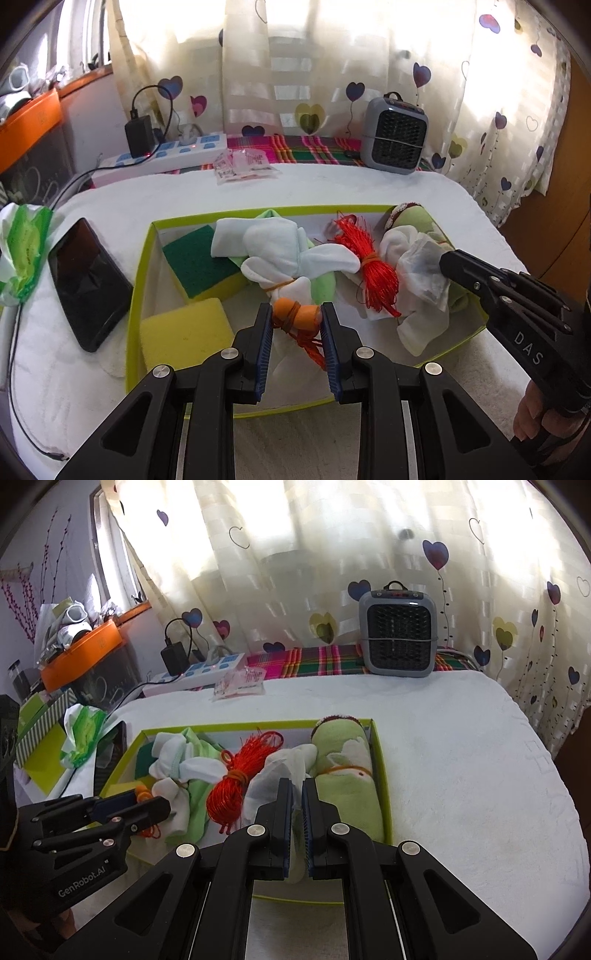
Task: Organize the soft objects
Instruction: 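Lower the orange toy into the box and open the left tool while the right releases the pouch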
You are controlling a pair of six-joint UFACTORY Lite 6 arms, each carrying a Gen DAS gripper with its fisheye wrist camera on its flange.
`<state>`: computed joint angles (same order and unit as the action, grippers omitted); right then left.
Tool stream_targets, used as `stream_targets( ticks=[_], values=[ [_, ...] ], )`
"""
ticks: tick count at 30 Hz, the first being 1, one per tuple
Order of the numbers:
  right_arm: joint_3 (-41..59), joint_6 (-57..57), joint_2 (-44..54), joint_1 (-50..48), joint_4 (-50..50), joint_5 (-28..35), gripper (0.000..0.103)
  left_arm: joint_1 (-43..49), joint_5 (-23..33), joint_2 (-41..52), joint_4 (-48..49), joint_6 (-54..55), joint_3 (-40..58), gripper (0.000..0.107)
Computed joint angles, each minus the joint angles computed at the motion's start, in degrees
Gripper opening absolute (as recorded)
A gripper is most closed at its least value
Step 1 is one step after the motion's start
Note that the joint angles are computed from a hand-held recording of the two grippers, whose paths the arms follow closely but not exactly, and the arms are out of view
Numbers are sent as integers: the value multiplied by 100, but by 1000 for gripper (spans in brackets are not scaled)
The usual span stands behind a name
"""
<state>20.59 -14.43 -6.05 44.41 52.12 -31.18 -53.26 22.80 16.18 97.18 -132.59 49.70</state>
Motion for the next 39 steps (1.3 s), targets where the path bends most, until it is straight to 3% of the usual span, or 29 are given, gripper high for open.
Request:
stream_targets(
  ticks=[10, 16, 21, 32, 36, 39],
  values=[
    [-57, 42, -33, 42, -18, -24, 7, -9, 69, 91, -234, 146, 38, 31],
    [-94, -10, -90, 133, 86, -90, 13, -14, 107, 34, -297, 124, -37, 33],
    [-93, -315, -138, 307, 476, -142, 42, -85, 144, -27, -384, 209, -71, 34],
    [-144, -872, -314, 740, 1249, -314, 42, -301, 328, -297, -688, 326, -288, 35],
    [-246, -888, -391, 973, 1469, -410, 43, -411, 428, -493, -819, 367, -432, 43],
    [-287, -1064, -454, 1226, 1813, -523, 43, -503, 512, -650, -887, 342, -564, 43]
  ],
)
